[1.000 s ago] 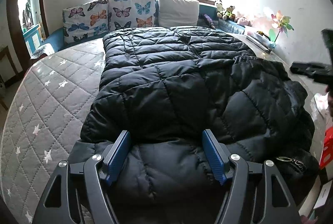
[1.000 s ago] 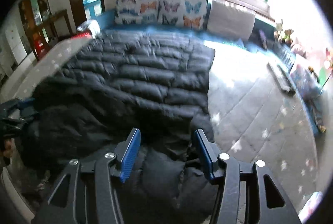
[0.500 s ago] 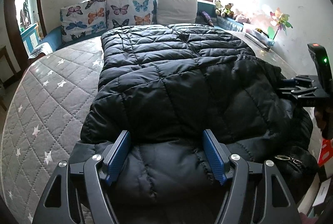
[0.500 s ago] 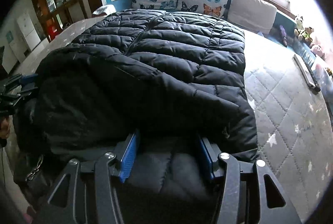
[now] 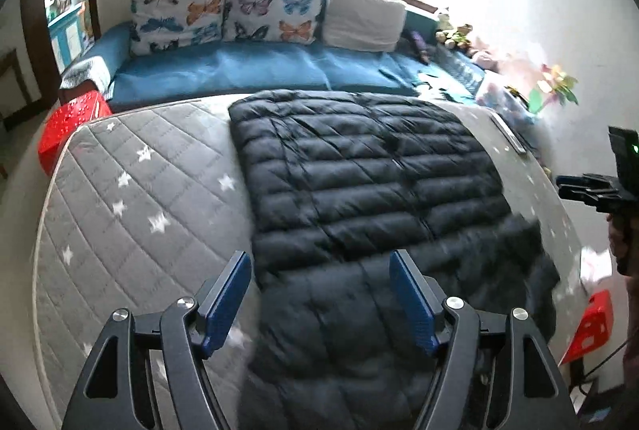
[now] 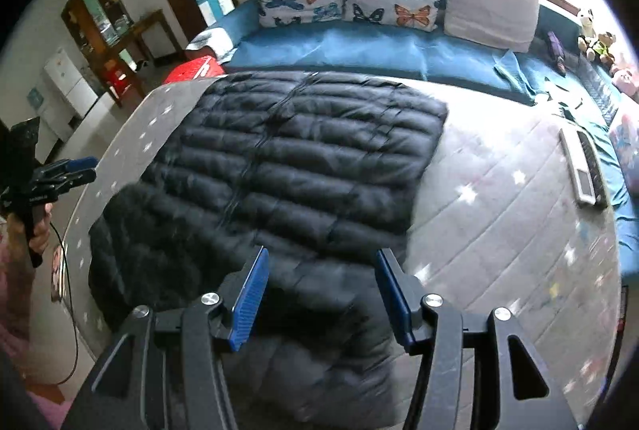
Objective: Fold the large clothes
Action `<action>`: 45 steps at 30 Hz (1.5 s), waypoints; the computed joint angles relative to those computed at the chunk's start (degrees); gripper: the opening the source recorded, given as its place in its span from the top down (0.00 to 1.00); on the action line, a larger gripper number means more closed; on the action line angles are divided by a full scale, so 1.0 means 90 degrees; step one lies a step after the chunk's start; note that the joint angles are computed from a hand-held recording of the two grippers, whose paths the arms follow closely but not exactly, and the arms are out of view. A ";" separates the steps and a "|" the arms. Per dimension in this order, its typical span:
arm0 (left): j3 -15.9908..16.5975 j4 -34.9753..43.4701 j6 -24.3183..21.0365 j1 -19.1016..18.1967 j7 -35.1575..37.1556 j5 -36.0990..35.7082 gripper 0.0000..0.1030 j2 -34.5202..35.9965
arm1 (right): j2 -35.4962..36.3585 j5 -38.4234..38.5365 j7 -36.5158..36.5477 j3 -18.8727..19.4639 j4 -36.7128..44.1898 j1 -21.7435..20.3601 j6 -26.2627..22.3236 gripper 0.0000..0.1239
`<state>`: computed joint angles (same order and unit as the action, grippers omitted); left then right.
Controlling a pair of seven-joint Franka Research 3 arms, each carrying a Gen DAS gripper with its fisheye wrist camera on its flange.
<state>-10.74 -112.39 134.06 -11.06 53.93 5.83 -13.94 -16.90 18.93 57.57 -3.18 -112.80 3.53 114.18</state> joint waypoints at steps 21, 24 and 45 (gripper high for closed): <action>0.0182 0.3821 -0.0119 0.1501 0.0926 -0.1608 0.21 0.4263 | 0.4640 0.1230 0.1172 0.0228 0.3945 -0.0932 -0.0657 0.51; 0.0186 0.4030 -0.0093 0.1549 0.0820 -0.1510 0.21 0.4542 | 0.4695 0.1874 0.0928 0.0378 0.3875 -0.1184 -0.0607 0.51; 0.0415 0.5063 0.0311 0.0686 0.0051 0.0143 0.84 0.4977 | 0.3760 0.2511 0.0333 0.0427 0.3177 -0.1026 -0.0021 0.84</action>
<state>-7.00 -66.82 136.86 -4.88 54.39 7.12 30.86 16.94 41.53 60.56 0.66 -84.21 -5.70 113.99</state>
